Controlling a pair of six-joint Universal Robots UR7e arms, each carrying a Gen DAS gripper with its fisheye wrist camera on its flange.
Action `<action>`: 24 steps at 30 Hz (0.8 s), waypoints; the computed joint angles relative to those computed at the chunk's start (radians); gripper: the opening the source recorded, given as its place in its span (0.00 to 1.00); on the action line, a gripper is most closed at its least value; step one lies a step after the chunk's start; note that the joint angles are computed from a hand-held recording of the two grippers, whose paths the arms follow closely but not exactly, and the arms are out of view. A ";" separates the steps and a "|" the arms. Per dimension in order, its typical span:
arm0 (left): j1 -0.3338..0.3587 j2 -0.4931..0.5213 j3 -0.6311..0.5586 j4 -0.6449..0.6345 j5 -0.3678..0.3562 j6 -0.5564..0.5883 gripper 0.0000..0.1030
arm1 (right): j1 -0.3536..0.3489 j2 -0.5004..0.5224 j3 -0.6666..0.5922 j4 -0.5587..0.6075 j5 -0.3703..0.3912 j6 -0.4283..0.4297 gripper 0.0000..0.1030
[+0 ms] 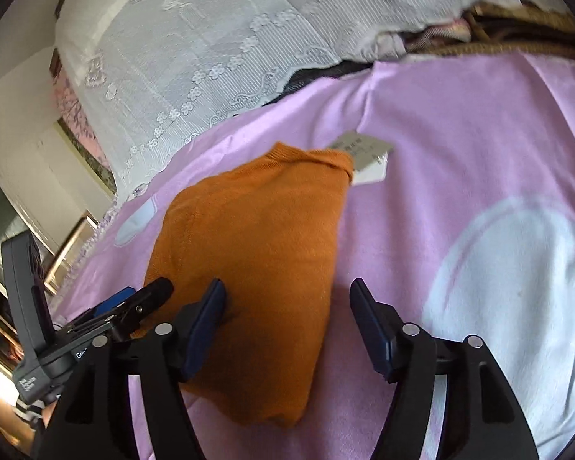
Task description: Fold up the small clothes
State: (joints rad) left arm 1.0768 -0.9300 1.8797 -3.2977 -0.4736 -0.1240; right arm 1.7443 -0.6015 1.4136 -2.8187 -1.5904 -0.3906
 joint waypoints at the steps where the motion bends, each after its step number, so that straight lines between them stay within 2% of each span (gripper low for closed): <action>1: -0.002 -0.001 0.004 0.000 0.003 -0.004 0.95 | -0.003 -0.006 0.009 0.002 0.004 0.005 0.66; 9: -0.021 -0.014 0.043 0.004 0.028 -0.044 0.95 | -0.005 -0.058 0.095 -0.036 -0.013 0.014 0.70; 14: -0.053 -0.028 0.100 -0.013 0.049 -0.084 0.95 | 0.003 -0.105 0.183 -0.108 -0.050 0.000 0.73; 18: -0.098 -0.014 0.139 -0.056 0.097 -0.062 0.95 | 0.019 -0.141 0.259 -0.175 -0.097 -0.035 0.73; 24: -0.172 0.019 0.176 -0.032 0.230 -0.083 0.95 | 0.032 -0.191 0.363 -0.327 -0.139 -0.051 0.79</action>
State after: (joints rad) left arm 0.9044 -0.9105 2.0559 -3.3293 -0.2432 -0.2073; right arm 1.7764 -0.7930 1.7763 -3.1460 -1.7297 -0.4416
